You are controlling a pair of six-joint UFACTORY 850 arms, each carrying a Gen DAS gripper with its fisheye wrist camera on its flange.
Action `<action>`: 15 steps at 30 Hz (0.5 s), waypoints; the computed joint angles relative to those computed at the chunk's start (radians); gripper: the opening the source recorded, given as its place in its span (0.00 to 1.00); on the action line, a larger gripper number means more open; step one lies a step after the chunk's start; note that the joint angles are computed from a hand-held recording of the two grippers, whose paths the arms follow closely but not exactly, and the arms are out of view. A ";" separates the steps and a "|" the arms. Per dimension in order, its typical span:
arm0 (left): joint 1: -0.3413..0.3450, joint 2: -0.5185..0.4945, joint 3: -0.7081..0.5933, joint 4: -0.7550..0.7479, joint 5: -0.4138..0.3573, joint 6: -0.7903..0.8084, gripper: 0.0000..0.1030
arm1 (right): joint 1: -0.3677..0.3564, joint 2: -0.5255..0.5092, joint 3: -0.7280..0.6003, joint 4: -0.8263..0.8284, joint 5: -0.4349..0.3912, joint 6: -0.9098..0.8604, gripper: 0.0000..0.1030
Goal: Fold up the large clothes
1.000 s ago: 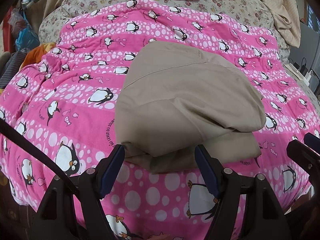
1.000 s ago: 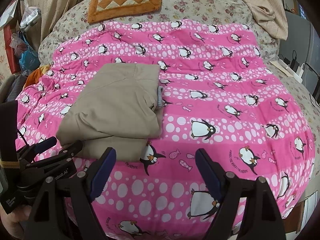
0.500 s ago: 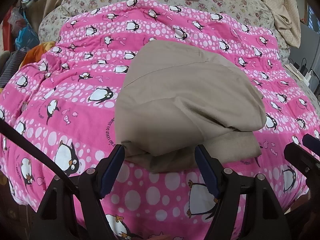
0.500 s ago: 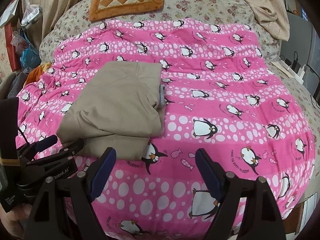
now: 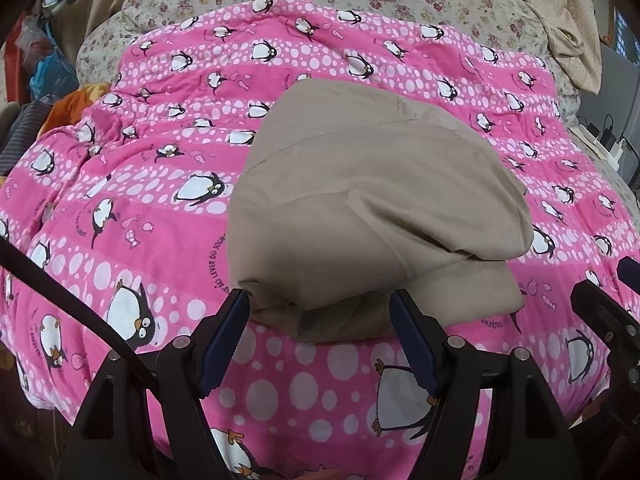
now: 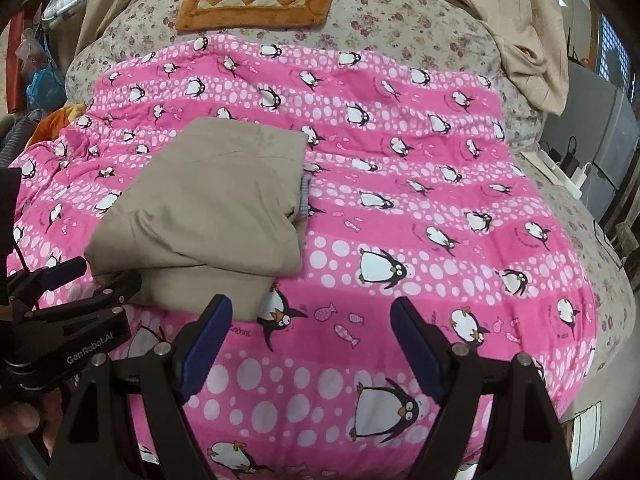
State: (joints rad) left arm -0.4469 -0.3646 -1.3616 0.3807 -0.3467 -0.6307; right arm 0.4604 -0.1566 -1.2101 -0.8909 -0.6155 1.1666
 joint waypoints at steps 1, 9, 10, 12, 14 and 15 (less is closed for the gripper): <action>0.001 -0.002 -0.005 -0.008 -0.004 0.009 0.53 | 0.000 -0.001 -0.002 0.003 0.000 -0.002 0.82; 0.003 -0.002 -0.006 -0.024 -0.005 0.022 0.53 | -0.001 -0.001 -0.004 0.014 0.004 -0.008 0.82; 0.004 -0.004 -0.008 -0.025 -0.006 0.024 0.53 | -0.001 -0.001 -0.004 0.016 0.004 -0.009 0.82; 0.003 -0.003 -0.008 -0.023 -0.006 0.020 0.53 | -0.001 -0.001 -0.004 0.015 0.005 -0.009 0.82; 0.004 -0.003 -0.008 -0.026 -0.005 0.021 0.53 | -0.001 -0.002 -0.004 0.014 0.004 -0.008 0.82; 0.005 -0.004 -0.009 -0.027 -0.005 0.023 0.53 | -0.001 -0.002 -0.004 0.015 0.004 -0.008 0.82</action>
State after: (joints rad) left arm -0.4423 -0.3682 -1.3705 0.3536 -0.3513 -0.6080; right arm 0.4596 -0.1587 -1.2144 -0.8759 -0.6119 1.1581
